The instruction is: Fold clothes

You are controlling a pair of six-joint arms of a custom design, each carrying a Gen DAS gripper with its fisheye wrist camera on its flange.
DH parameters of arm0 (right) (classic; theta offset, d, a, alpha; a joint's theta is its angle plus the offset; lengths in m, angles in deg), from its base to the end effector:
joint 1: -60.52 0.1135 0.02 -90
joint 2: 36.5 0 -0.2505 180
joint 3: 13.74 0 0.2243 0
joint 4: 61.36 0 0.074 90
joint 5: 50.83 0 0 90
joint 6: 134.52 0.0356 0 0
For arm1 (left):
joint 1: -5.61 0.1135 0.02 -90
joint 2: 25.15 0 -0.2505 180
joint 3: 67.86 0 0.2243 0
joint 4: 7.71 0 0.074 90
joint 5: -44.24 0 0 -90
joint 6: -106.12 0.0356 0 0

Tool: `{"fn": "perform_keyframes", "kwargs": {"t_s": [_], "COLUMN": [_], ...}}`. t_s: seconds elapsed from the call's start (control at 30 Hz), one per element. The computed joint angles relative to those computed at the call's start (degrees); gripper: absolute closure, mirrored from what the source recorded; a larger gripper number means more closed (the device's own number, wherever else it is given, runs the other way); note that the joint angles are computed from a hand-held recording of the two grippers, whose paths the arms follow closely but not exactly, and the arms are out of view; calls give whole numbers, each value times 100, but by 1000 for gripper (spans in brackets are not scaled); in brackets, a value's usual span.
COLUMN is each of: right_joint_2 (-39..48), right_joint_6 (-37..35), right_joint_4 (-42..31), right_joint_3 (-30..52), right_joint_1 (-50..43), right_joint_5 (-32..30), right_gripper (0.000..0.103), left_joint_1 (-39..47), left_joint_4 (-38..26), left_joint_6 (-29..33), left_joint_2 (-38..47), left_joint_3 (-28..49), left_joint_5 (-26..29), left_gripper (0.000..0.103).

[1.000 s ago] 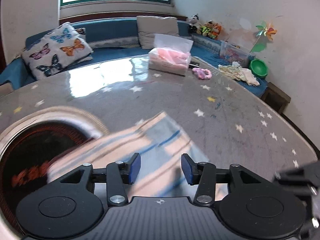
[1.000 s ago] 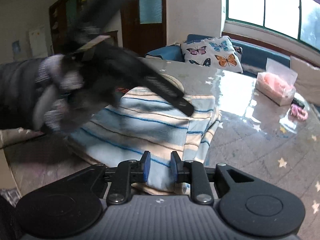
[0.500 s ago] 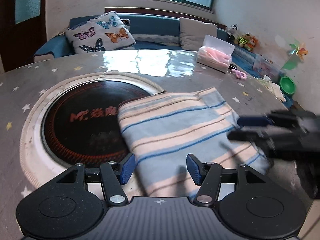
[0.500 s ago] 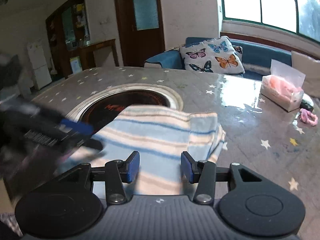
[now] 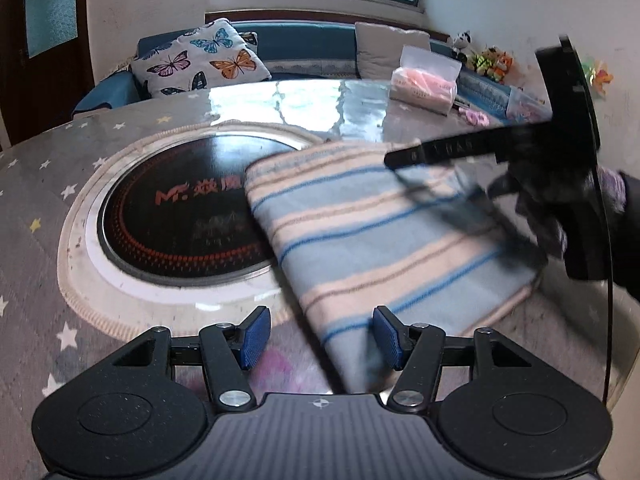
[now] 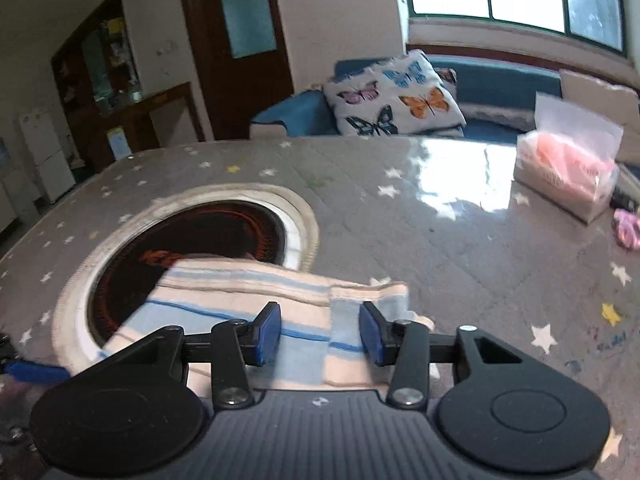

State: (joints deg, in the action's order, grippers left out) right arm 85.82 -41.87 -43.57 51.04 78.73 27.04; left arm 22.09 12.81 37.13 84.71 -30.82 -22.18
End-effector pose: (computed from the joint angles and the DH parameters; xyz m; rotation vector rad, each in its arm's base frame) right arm 0.3377 0.1190 0.0664 -0.4212 2.2434 0.4318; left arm 0.2309 0.0535 0.0504 0.2642 2.3777 -0.2099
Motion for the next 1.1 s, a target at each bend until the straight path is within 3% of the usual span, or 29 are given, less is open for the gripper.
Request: {"fn": "perform_keyframes", "kwargs": {"t_s": [0.07, 0.27, 0.53, 0.83, 0.93, 1.1], "right_joint_2": [7, -47, -67, -168, -257, -265], "right_joint_6": [4, -26, -113, -82, 8, -33], "right_joint_4": [46, -10, 160, 199, 280, 350], "right_joint_3": [-21, -48, -178, -258, -401, -523], "right_joint_1": [-6, -5, 72, 81, 100, 80], "right_joint_5": [-11, 16, 150, 138, 176, 199], "right_gripper": [62, 64, 64, 59, 59, 59], "left_joint_1": [51, 124, -210, -264, -430, -492], "left_joint_4": [291, 26, 164, -25, -163, -418], "left_joint_6": [85, -119, -573, -830, -1001, -1016], "left_joint_2": [104, -247, 356, 286, 563, 927], "left_joint_3": [-150, 3, 627, 1010, 1414, 1842], "left_joint_5": [27, 108, -797, -776, -1004, -1216], "left_gripper": [43, 43, 45, 45, 53, 55]}}
